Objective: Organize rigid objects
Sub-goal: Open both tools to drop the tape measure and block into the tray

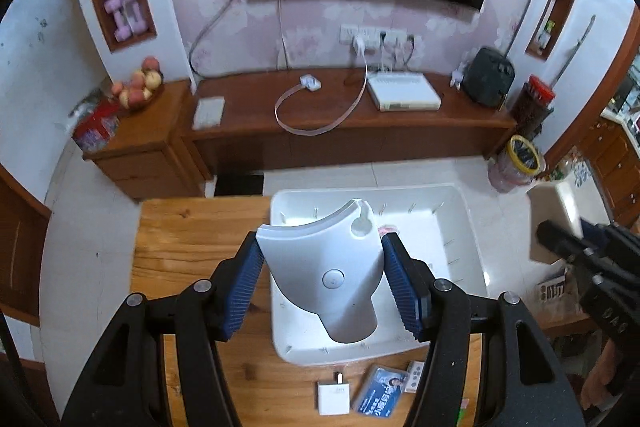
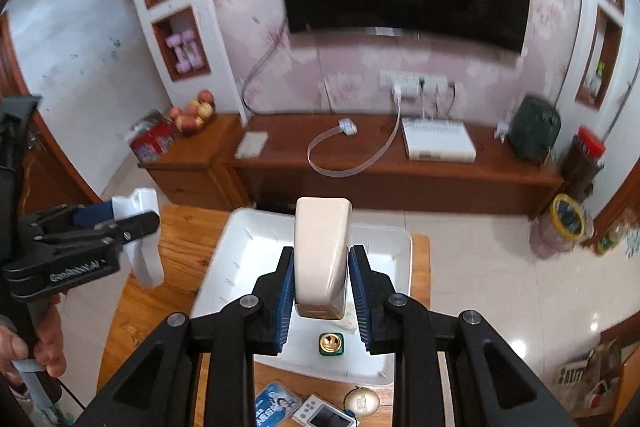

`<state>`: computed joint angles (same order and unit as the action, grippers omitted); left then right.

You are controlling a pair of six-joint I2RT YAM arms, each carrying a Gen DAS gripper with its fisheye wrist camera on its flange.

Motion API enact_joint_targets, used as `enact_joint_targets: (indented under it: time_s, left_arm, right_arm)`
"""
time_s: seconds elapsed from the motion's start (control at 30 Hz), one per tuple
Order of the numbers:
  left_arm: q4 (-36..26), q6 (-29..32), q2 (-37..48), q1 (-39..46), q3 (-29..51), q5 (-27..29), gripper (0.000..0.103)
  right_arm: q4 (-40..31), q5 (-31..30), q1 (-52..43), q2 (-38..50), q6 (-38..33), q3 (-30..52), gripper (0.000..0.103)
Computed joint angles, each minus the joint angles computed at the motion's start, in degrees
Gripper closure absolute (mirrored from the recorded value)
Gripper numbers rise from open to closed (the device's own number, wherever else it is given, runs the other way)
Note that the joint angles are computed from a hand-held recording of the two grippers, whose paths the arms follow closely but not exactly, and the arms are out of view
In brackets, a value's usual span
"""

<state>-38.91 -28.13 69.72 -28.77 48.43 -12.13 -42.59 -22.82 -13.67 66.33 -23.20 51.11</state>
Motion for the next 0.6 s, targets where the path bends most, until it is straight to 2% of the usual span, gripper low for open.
enact_joint_targets:
  time_s: [0.07, 0.13, 0.33, 0.6]
  left_arm:
    - [3.93, 0.7, 6.17, 2.6, -0.11, 4.36, 0.039]
    - [6.74, 0.98, 11.8, 3.44, 0.7, 6.03, 0.039]
    - [13.95, 1.97, 26.84, 3.54, 3.35, 5.32, 0.039]
    - [18.52, 3.8, 39.25, 4.08, 6.61, 3.99, 0.038]
  right_arm:
    - [3.48, 1.73, 1.24, 4.99, 0.9, -0.88, 0.076]
    - [7.99, 4.33, 2.97, 11.29, 1.39, -1.87, 0.076]
    - [18.89, 9.24, 6.24, 27.85, 3.73, -2.69, 0.076]
    - [23.51, 12.23, 8.49, 45.3, 6.54, 2.55, 0.076]
